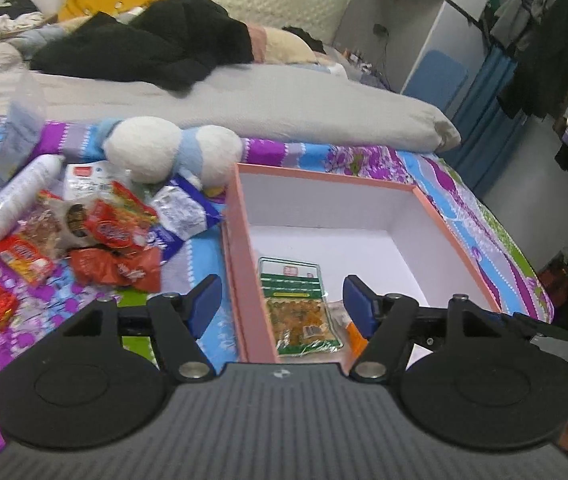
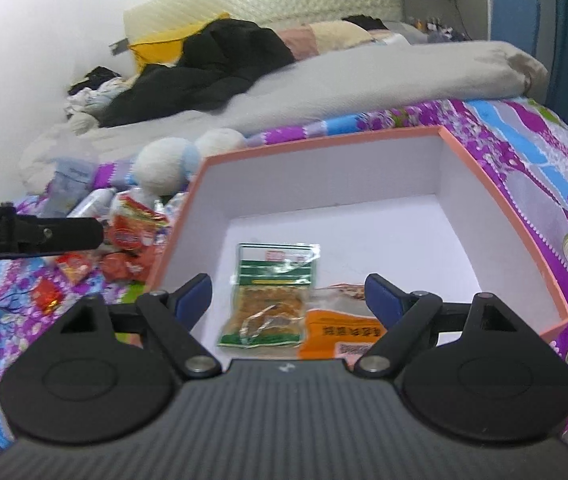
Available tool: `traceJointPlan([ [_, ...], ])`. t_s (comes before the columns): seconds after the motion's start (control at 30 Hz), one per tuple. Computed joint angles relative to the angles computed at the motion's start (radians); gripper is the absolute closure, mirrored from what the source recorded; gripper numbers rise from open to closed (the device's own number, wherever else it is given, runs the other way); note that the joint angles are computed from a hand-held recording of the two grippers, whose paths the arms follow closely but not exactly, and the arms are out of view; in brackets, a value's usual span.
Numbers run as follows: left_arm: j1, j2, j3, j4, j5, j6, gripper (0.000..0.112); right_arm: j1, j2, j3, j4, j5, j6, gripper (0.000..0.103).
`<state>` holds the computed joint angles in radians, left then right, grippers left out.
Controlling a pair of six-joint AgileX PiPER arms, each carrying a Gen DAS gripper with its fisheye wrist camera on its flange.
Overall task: Organize snacks
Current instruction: 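Lower both bags into the pink box and open both tools, then withdraw both tools from the box back toward the snack heap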
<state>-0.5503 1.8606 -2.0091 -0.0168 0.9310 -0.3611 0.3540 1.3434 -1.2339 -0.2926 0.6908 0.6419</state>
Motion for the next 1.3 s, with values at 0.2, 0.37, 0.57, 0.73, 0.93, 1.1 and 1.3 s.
traceJointPlan([
  [0.2,0.008,-0.229,0.260,0.054,-0.094,-0.030,0.036,0.168,-0.058,0.006,-0.168,0.048,0.187,0.018],
  [0.37,0.041,-0.384,0.441,0.040,-0.138,-0.022,0.036,0.331,-0.077,0.010,-0.319,0.111,0.354,0.018],
  [0.57,0.100,-0.558,0.639,-0.001,-0.174,0.030,0.036,0.529,-0.057,0.013,-0.471,0.185,0.538,0.018],
  [0.73,0.150,-0.677,0.771,-0.001,-0.195,0.065,0.036,0.664,-0.023,0.021,-0.574,0.214,0.666,0.018],
  [0.93,0.278,-0.816,0.925,-0.106,-0.196,0.172,0.036,0.762,0.037,0.018,-0.619,0.221,0.739,0.018],
  [1.1,0.405,-0.932,1.004,-0.231,-0.138,0.299,0.028,0.849,0.083,-0.039,-0.612,0.273,0.763,0.018],
  [1.3,0.603,-1.021,1.083,-0.385,-0.059,0.487,0.027,0.917,0.134,-0.081,-0.615,0.315,0.787,0.018],
])
